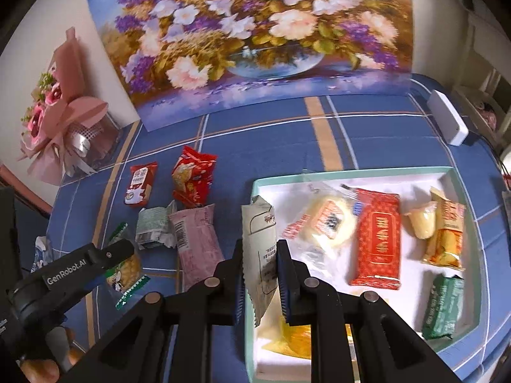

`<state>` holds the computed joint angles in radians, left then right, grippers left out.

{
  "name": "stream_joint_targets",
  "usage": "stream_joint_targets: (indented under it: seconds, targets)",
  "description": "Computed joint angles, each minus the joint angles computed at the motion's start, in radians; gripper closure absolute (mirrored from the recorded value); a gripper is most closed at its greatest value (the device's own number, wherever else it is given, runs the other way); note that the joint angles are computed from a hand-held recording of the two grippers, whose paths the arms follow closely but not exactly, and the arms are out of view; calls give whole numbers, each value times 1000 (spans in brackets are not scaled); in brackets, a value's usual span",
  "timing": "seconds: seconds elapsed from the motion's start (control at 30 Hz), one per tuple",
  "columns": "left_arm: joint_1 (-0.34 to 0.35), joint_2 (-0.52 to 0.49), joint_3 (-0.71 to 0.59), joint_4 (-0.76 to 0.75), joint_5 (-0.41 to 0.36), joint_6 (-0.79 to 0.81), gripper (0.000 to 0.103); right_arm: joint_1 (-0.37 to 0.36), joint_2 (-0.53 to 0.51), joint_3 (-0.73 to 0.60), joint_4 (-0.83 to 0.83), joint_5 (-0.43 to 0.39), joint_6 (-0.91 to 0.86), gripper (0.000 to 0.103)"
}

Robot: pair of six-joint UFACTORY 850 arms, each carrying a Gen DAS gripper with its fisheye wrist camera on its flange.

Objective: Organize snacks
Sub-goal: 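Carry both packs into the white tray and open both tools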

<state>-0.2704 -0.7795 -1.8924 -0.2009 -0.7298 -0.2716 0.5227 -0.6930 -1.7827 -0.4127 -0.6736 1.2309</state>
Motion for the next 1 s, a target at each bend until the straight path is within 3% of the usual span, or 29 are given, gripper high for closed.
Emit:
stream_joint_targets:
  seconds: [0.27, 0.57, 1.0]
  targets:
    - [-78, -17, -45, -15, -17, 110, 52, -25, 108, 140, -82, 6, 134, 84]
    - [-174, -84, -98, 43, -63, 174, 52, -76, 163, 250, -44, 9, 159, 84]
    - [-227, -126, -101, 33, -89, 203, 52, -115, 182, 328, 51, 55, 105, 84]
